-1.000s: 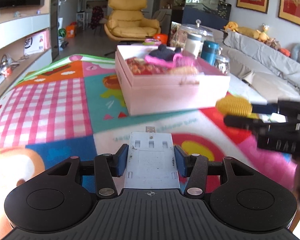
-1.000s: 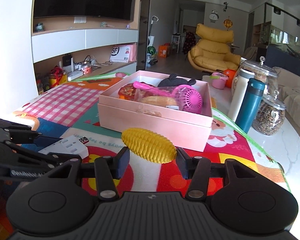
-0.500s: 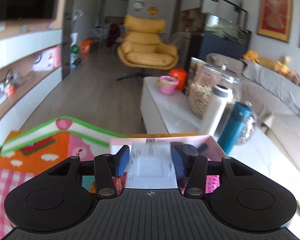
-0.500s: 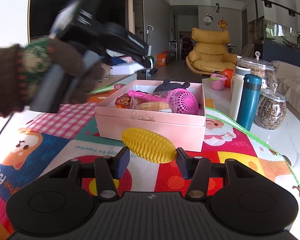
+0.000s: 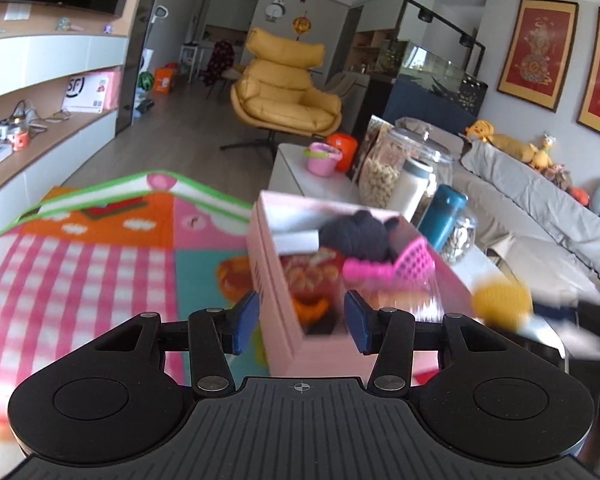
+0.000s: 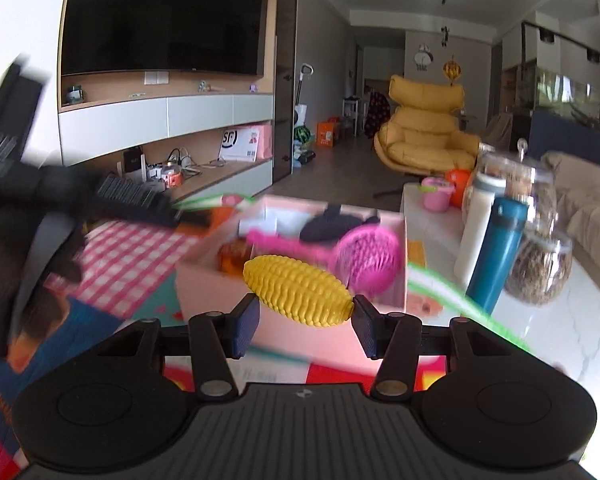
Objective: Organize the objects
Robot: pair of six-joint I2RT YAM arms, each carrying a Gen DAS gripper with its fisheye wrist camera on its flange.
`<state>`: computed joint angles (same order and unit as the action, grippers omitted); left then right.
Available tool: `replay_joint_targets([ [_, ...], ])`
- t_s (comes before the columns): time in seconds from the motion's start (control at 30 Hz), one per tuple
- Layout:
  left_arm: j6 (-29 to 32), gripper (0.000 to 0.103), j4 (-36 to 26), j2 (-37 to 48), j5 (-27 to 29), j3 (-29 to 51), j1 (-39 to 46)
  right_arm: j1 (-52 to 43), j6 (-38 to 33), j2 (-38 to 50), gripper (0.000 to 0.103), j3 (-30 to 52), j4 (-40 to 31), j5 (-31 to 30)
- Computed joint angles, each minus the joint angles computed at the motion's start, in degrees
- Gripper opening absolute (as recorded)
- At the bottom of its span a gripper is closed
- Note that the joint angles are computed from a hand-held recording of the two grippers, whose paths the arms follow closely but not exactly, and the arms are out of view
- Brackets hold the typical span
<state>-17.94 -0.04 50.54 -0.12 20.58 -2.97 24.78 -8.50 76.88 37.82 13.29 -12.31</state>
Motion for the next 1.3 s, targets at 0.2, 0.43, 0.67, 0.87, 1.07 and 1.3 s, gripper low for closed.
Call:
replay_joint_targets([
  [0.2, -1.29, 0.051, -5.03, -2.44, -1.8, -1.19, -2.19, 2.74, 0.45, 15.98, 0.064, 24.3, -9.87, 1.21],
  [0.43, -0.67, 0.051, -5.65, -3.85, -3.44, -1.44, -1.91, 0.49, -1.53, 13.2, 0.069, 18.77, -11.32, 1.53],
  [0.67, -1.81, 0.051, -2.21, 3.59, -8.3, 2.47, -6.05, -4.38, -6.63, 7.57, 0.069, 5.39, -8.87, 2.77],
  [0.87, -2.96, 0.051, -3.61, 3.4, -13.11, 2.81, -9.81, -6.14, -4.76, 9.27, 0.069, 4.43, -7.79, 0.58],
  [1.07, -9.87, 0.051, -11.16, -5.28, -30.95, -4.02, -26.79, -1.6, 3.73, 6.88, 0.083, 0.8, -9.61, 2.76],
  [1.3, -26.75, 0.052, -20.85, -0.69, -40.78, -4.94, -39.64, 7.43, 11.53, 4.61, 0.103, -4.71, -7.75, 16.33],
])
